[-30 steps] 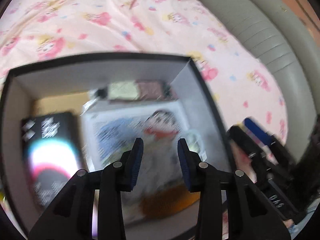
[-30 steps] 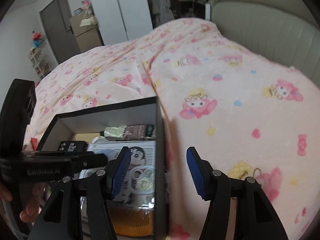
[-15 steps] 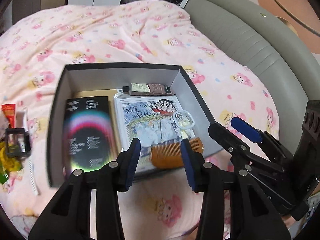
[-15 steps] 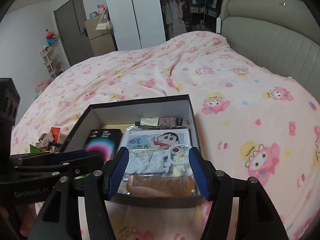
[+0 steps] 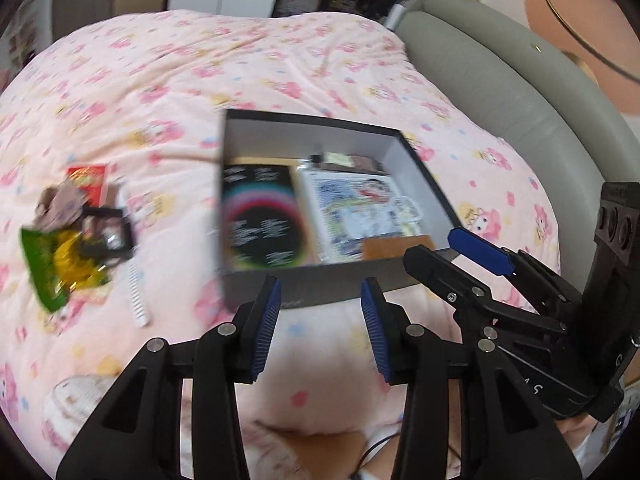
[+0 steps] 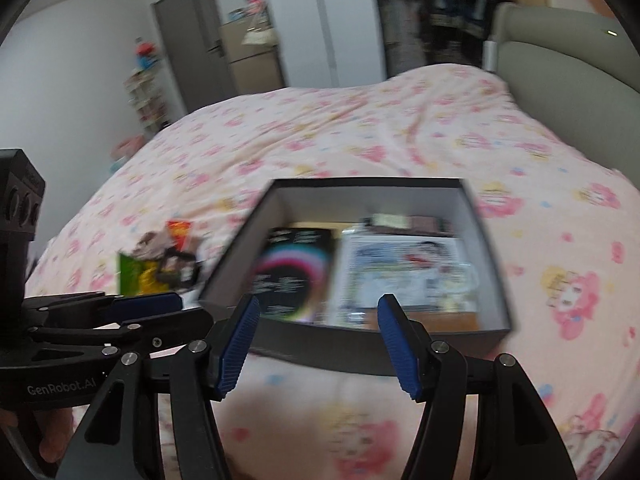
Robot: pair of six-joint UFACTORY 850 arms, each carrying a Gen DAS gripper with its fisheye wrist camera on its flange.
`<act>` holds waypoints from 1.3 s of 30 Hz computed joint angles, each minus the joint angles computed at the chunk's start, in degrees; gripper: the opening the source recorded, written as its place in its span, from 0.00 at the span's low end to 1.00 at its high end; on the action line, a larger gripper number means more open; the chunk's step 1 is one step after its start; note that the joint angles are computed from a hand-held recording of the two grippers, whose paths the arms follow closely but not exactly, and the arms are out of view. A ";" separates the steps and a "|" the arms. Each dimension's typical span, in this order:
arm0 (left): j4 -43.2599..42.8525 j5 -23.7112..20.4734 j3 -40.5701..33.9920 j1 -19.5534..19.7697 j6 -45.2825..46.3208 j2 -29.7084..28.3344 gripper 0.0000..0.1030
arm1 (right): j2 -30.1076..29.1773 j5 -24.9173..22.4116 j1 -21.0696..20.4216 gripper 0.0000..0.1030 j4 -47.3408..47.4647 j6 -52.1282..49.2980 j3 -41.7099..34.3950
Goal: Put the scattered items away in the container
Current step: 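Withdraw the left gripper from the box toward the scattered items, then grasp the black square frame with the left gripper and lift it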
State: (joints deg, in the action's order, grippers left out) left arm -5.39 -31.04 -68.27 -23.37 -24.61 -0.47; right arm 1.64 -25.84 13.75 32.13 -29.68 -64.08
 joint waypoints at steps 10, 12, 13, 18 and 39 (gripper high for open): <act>-3.18 1.70 13.56 11.85 0.36 12.29 0.41 | -7.86 -4.46 11.13 0.57 5.76 -5.31 -6.69; -3.24 1.64 15.00 14.58 0.41 12.91 0.40 | -10.88 -6.49 12.49 0.57 7.73 -6.36 -9.17; -3.17 1.63 15.73 16.20 0.55 12.93 0.40 | -12.38 -7.39 13.12 0.58 8.07 -5.99 -10.41; -9.00 1.25 15.71 22.39 7.01 9.35 0.34 | -20.86 -10.21 15.82 0.58 4.69 0.32 -17.93; -22.93 2.14 4.61 27.44 13.66 -10.02 0.20 | -40.68 -17.63 15.24 0.30 4.07 8.82 -34.74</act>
State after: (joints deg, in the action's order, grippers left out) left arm -28.32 -28.91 -63.66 4.07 -10.94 -10.49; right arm -39.04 -43.47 28.99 36.20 -20.86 -98.82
